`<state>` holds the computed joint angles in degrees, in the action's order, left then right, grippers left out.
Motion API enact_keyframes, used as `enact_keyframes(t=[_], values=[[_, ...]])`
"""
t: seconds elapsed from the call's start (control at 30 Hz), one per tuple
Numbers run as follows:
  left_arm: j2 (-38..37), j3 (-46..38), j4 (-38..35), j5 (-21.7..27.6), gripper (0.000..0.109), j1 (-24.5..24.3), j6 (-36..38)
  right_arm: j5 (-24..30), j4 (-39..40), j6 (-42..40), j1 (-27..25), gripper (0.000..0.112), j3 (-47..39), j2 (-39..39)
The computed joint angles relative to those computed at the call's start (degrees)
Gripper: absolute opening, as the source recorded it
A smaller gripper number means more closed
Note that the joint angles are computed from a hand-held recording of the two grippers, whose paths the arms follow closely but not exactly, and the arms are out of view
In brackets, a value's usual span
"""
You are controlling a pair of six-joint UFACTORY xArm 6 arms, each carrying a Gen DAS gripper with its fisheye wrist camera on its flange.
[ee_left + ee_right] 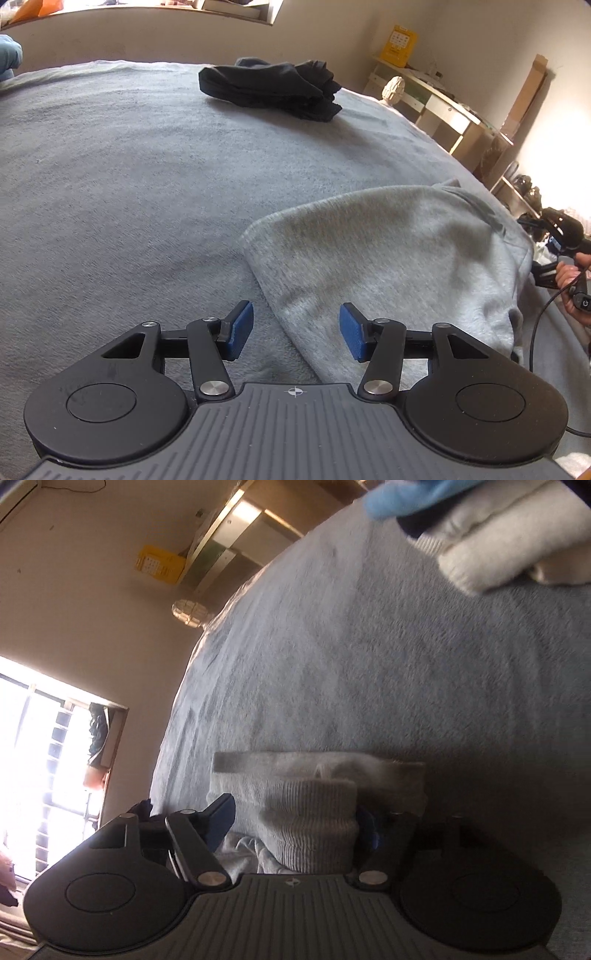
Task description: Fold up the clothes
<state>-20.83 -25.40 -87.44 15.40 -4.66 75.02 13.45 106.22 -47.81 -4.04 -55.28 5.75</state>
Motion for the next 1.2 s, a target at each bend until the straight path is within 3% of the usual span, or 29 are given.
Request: enact_keyframes(t=[0.07, 0.13, 0.17, 0.3, 0.33, 0.4, 0.5, 0.6, 0.73, 0.9, 1.03, 1.2], values=[[-1.5, -0.2, 2.3, -0.6, 0.052, 1.7, -0.9, -3.8, 7.0, -5.6, 0.4, 0.072, 0.6, -1.8], [-2.8, -1.1, 3.0, -1.8, 0.053, 4.0, -0.5, -1.1, 15.2, -10.1, -0.1, 0.072, 4.0, -6.1], [-3.1, -1.9, 2.9, -2.3, 0.053, 5.3, 0.2, 0.8, 17.5, -10.7, -0.4, 0.072, 6.1, -8.5], [-2.3, -4.5, 11.6, 0.1, 0.053, 11.0, -7.1, 16.9, 19.5, -2.8, 0.2, 0.073, 19.3, -20.9], [-1.9, -5.2, 13.6, 1.6, 0.054, 12.5, -8.9, 20.0, 17.6, 0.1, 1.4, 0.075, 21.7, -23.0], [-0.7, -6.7, 19.7, 10.0, 0.054, 16.4, -14.8, 26.5, 14.8, 4.8, 3.8, 0.077, 25.9, -26.6], [1.2, -7.6, 20.7, 20.6, 0.054, 20.3, -18.9, 33.4, 11.9, 9.5, 9.7, 0.078, 29.2, -28.2], [2.9, -7.2, 20.3, 26.9, 0.054, 21.9, -20.5, 31.0, 10.9, 11.8, 18.3, 0.078, 31.1, -27.3], [3.6, -5.6, 19.3, 30.1, 0.054, 21.2, -19.0, 21.8, 14.6, 12.2, 28.1, 0.079, 33.0, -25.2], [6.6, -5.6, 15.3, 33.5, 0.054, 19.7, -16.4, 15.1, 28.0, -0.4, 34.9, 0.078, 30.9, -20.7], [10.3, -7.1, 10.1, 29.3, 0.054, 16.5, -15.1, 15.3, 35.6, -8.3, 35.4, 0.078, 27.6, -16.2], [15.1, -9.7, 3.2, 29.7, 0.052, 16.1, -12.4, 15.4, 39.4, -11.1, 35.0, 0.077, 25.2, -13.7]])
